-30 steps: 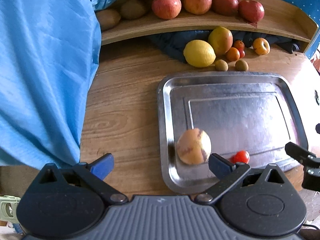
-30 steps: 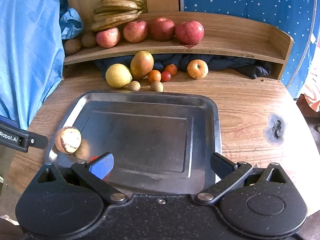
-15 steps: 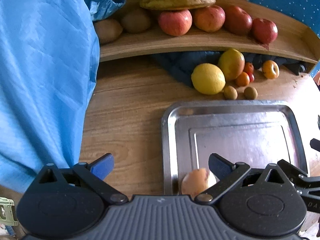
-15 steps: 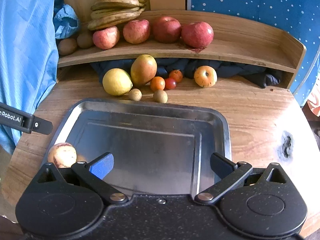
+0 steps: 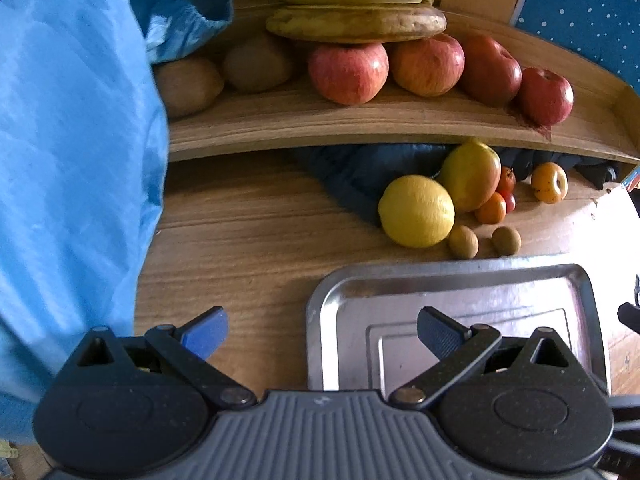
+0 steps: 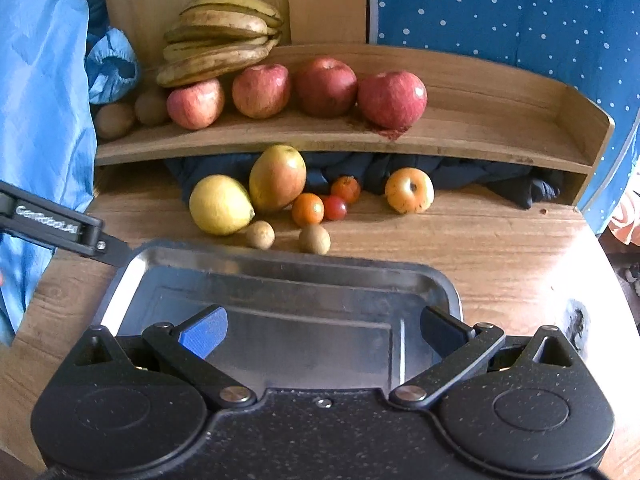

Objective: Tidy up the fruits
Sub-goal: 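Withdraw both open tools from the tray toward the fruit row, then grasp yellow lemon with left tool while right tool grasps small brown round fruit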

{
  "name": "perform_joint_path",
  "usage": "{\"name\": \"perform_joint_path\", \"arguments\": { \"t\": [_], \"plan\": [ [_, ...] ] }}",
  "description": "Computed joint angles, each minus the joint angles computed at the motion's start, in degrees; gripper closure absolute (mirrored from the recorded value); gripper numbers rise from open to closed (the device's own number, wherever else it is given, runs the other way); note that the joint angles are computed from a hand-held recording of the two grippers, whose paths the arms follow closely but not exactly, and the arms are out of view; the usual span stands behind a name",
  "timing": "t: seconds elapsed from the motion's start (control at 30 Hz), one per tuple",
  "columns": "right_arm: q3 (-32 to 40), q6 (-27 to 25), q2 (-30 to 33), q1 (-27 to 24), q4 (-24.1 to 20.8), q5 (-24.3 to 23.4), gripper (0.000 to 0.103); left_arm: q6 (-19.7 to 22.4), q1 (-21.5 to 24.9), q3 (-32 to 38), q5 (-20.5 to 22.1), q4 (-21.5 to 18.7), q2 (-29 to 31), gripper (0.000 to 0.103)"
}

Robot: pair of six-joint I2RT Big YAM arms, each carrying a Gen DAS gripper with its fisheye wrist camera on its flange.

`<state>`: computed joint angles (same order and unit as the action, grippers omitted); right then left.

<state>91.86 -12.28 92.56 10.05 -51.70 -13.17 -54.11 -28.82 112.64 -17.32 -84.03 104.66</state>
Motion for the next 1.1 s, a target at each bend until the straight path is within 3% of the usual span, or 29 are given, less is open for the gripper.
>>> {"name": "perform_joint_path", "arguments": {
  "t": [0.53, 0.77, 1.1],
  "plan": [
    [4.2, 0.2, 4.2, 3.1, -1.1, 0.9, 0.001, 7.0, 4.3, -0.2, 7.2, 8.7, 2.1, 0.001],
    [4.8, 2.8, 5.2, 4.0, -1.2, 3.2, 0.001, 11.1, 5.4, 3.4, 9.6, 8.7, 4.9, 0.001],
    [5.5, 3.0, 6.2, 4.6, -1.8, 2.8, 0.005, 12.8, 6.5, 5.0, 12.1, 10.5, 6.5, 0.001]
  ]
}}
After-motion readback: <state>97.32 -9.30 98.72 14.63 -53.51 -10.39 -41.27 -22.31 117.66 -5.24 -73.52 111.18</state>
